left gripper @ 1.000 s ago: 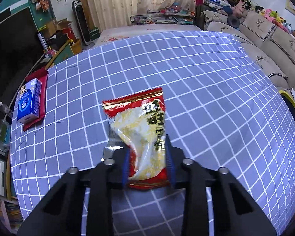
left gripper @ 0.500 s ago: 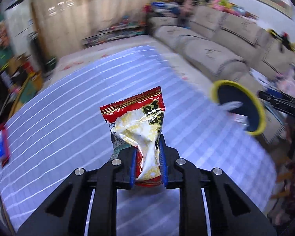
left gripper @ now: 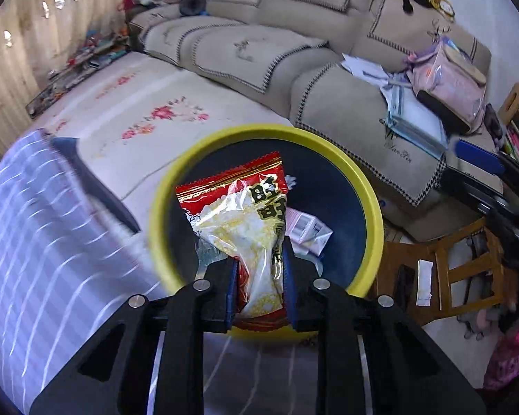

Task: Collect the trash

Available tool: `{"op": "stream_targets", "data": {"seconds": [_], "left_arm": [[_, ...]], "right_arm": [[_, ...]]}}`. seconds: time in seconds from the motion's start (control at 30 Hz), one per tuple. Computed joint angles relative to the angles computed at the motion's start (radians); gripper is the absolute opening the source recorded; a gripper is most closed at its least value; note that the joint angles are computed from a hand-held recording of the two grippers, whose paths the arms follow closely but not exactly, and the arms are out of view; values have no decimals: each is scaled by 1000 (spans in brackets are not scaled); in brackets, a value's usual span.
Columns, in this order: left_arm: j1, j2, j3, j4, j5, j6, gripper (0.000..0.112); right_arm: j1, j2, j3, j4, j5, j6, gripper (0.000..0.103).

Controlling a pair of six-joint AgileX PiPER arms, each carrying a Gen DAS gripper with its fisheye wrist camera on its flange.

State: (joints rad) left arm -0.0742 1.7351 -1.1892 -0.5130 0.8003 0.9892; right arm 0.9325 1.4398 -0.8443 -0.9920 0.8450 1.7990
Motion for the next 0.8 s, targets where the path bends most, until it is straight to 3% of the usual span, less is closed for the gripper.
{"op": "stream_targets", "data": {"seconds": [0.13, 0.3, 0.43, 0.57, 0.7, 0.8], "left_arm": [[-82, 82, -38, 60, -66, -103, 42], [-131, 145, -61, 116, -120, -191, 75], [-149, 156, -56, 134, -143, -237, 87], [-92, 30, 63, 79, -196, -192, 91], [68, -215, 252, -81, -242, -36, 98], [259, -387, 348, -162, -189, 85, 98]], "right_arm": [[-28, -33, 54, 6, -21, 8, 77], [-60, -49, 95, 15, -68, 13, 77], [-61, -44, 91, 17, -83, 12, 77], [-35, -54, 81, 10, -73, 20, 77], [28, -50, 44, 3, -45, 26, 81], [91, -21, -15, 5, -27, 7, 82]]}}
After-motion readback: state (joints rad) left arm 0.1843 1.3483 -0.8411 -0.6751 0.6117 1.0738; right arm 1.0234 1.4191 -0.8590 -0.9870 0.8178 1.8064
